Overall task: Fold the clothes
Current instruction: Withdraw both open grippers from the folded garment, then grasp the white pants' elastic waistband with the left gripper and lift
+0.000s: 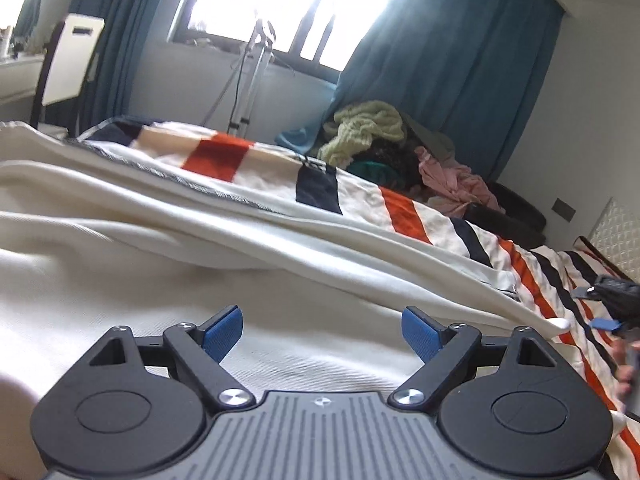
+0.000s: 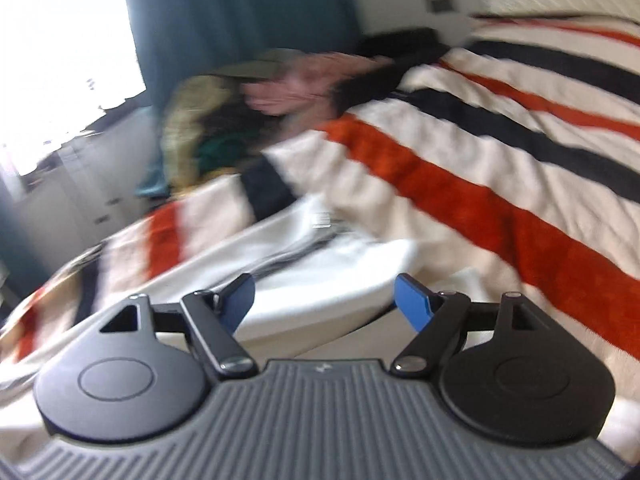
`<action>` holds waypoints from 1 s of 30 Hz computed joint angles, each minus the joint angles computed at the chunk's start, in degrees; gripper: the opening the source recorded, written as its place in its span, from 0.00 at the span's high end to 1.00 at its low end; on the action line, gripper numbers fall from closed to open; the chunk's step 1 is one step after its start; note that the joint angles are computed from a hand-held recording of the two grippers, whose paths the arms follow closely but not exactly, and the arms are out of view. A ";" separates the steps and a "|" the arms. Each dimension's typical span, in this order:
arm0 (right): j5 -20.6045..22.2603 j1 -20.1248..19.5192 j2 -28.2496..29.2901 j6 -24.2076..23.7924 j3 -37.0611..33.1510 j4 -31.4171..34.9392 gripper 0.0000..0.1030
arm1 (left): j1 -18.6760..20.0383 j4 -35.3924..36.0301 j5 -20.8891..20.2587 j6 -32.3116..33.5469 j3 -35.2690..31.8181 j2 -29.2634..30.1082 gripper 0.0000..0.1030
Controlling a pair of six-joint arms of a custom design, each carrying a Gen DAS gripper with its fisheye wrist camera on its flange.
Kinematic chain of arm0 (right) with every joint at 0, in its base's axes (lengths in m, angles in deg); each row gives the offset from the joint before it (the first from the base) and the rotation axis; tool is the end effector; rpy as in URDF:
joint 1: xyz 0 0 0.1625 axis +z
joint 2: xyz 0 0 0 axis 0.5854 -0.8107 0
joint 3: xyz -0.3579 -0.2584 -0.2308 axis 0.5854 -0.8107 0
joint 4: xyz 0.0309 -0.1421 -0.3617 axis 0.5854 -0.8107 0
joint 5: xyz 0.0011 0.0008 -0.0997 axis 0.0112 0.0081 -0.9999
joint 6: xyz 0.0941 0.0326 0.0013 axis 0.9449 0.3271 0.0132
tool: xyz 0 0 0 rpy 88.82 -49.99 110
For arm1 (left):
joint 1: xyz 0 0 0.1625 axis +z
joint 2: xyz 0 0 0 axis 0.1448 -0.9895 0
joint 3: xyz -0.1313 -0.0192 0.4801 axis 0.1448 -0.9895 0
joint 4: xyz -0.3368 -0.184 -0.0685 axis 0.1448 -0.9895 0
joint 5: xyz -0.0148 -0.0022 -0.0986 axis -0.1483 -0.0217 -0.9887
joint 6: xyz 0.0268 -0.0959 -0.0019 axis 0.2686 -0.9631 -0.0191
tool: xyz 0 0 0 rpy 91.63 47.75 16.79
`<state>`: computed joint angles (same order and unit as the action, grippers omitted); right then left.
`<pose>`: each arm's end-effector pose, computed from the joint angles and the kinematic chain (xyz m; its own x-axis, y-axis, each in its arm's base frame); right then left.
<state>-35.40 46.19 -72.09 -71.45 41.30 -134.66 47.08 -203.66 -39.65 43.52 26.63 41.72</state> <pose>0.0022 -0.7150 0.3018 -0.8456 0.3094 0.4350 -0.2967 0.4049 -0.8649 -0.1780 -0.6125 0.1105 -0.8873 -0.0022 -0.4612 0.4021 0.4862 -0.7758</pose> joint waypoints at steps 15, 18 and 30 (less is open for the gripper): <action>10.20 3.55 -3.35 -12.30 26.37 -24.21 0.24 | -10.10 -9.00 13.18 -3.98 14.31 -2.66 0.09; 8.42 3.55 -2.50 -11.94 25.44 -24.56 0.24 | -9.85 -5.37 14.98 -8.96 14.80 -3.50 0.06; -0.19 3.20 -1.07 -8.40 22.57 -22.90 0.24 | -5.61 22.90 19.33 -44.47 17.53 -13.80 0.03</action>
